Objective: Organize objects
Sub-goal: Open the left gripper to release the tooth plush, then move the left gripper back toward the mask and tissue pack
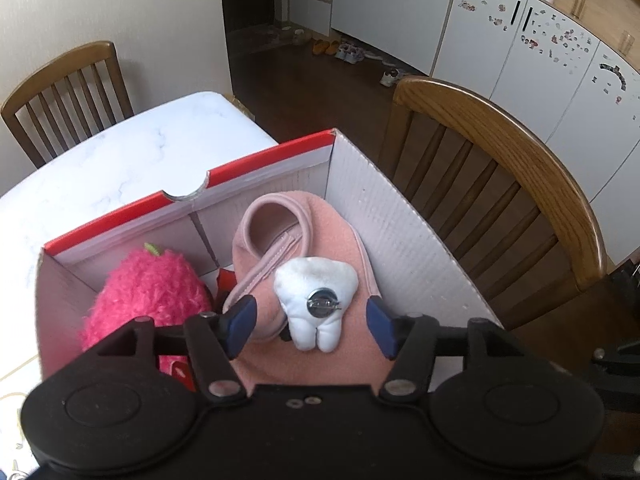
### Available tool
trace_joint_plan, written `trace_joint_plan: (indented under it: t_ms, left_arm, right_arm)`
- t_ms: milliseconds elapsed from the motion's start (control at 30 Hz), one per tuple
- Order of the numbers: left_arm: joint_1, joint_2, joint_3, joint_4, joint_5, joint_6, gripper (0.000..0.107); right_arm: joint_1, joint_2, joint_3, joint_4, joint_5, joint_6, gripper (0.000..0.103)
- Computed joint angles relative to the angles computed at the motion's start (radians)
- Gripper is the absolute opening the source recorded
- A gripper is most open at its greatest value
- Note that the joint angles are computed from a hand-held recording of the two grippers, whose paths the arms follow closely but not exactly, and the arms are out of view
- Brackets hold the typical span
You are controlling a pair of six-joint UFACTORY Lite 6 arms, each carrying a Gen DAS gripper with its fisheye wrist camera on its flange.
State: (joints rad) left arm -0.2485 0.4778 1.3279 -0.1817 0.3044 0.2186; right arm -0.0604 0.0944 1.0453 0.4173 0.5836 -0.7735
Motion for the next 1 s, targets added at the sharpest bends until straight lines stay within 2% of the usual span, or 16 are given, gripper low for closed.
trace_joint_plan:
  t_ms: [367, 500, 633, 1000]
  left_arm:
    - [0.027, -0.156, -0.122, -0.037, -0.009, 0.03, 0.064]
    - [0.053, -0.219, -0.154, -0.053, -0.005, 0.023, 0.072]
    - [0.106, -0.307, -0.213, -0.151, 0.006, 0.107, 0.074]
    - [0.25, -0.499, -0.331, -0.262, 0.051, 0.219, 0.082]
  right_arm:
    - [0.003, -0.007, 0.001, -0.015, 0.002, 0.013, 0.006]
    - [0.007, -0.005, 0.003, -0.019, 0.0, 0.018, 0.006]
    - [0.008, -0.01, 0.002, -0.028, 0.001, 0.026, 0.006]
    - [0.028, 0.0, 0.01, -0.061, -0.01, 0.054, 0.006]
